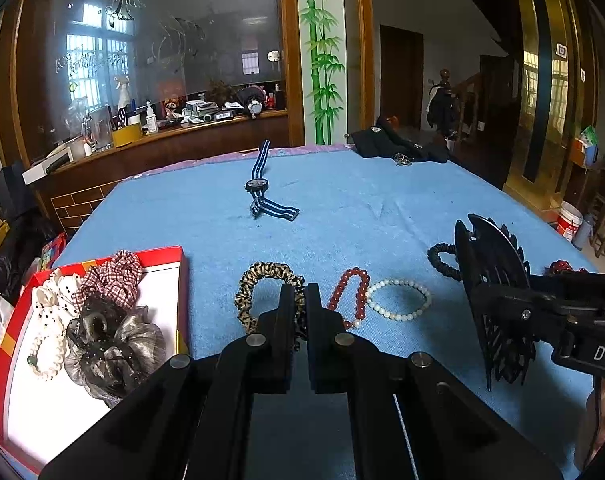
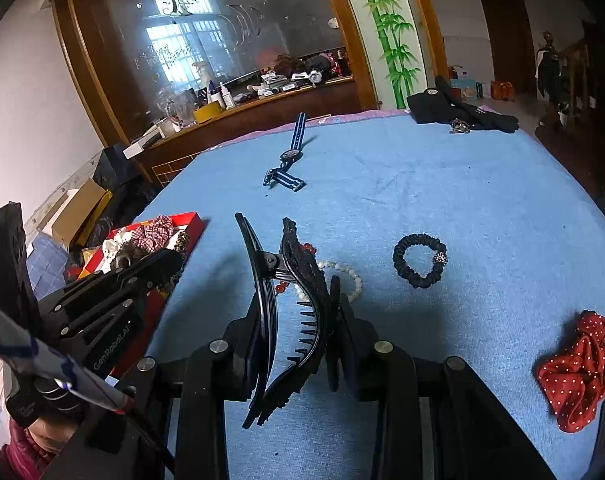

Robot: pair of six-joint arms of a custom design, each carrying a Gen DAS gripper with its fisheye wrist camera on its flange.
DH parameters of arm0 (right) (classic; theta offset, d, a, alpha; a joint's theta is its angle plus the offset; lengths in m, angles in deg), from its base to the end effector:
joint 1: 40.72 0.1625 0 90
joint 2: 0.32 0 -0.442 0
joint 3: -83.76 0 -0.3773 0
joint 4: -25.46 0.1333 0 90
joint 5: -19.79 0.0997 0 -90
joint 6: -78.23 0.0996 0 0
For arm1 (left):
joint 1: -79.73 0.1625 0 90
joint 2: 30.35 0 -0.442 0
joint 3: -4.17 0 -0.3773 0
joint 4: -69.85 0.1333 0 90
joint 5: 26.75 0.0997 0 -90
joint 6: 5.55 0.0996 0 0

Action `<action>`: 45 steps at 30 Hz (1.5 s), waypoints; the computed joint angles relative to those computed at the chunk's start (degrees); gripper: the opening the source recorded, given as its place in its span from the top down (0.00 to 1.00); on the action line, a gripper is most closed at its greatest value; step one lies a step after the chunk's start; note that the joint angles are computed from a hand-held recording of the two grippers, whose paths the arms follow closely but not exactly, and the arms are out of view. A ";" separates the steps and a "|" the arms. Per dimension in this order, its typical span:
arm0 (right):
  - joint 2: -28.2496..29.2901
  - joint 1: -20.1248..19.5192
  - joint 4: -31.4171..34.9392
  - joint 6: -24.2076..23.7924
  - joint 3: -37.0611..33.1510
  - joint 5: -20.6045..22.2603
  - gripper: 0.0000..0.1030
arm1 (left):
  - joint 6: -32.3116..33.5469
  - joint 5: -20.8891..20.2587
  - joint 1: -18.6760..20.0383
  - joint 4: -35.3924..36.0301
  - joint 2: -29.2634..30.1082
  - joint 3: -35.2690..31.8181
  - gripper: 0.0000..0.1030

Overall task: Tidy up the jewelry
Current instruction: 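Carry the beaded bracelet and claw clip over the white box with both grippers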

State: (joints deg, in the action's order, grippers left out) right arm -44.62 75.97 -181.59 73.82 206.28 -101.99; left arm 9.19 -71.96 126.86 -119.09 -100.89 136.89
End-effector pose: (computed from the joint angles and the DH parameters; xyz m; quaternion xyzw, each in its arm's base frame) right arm 0.3076 -0.4320 0.0984 0.1555 -0.8983 0.3636 0.1916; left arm -0.1540 -0.4649 0.2486 0.3175 0.8267 -0.3707 0.2799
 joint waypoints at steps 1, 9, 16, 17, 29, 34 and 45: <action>0.01 0.02 -0.11 -0.13 0.04 0.16 0.66 | 0.03 0.00 -0.02 -0.15 -0.07 0.05 0.96; 0.21 0.21 -0.69 -1.21 -0.01 0.43 0.66 | 0.44 0.52 -0.25 -1.56 -0.24 0.21 0.96; 0.22 0.51 -1.91 -2.17 0.29 0.81 0.66 | 0.48 0.67 -0.31 -2.82 -0.54 0.12 0.96; 0.22 0.55 -2.14 -2.25 0.34 0.96 0.66 | 0.45 0.62 -0.29 -2.82 -0.64 0.05 0.96; 0.17 1.64 -2.62 -0.03 0.43 2.99 0.66 | -1.78 1.49 -2.25 -1.70 -5.24 1.23 0.95; 1.36 3.12 -2.83 0.68 -0.49 3.57 0.66 | -3.47 2.22 -2.85 -0.03 -9.33 2.85 0.95; 5.24 7.19 3.10 2.01 -6.27 7.44 0.65 | -3.85 6.18 -1.28 3.02 -20.41 4.23 0.95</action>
State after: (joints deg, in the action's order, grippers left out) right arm -39.38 83.16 -178.49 75.83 200.02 -94.55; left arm 5.34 -65.78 125.58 -116.07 -121.30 141.12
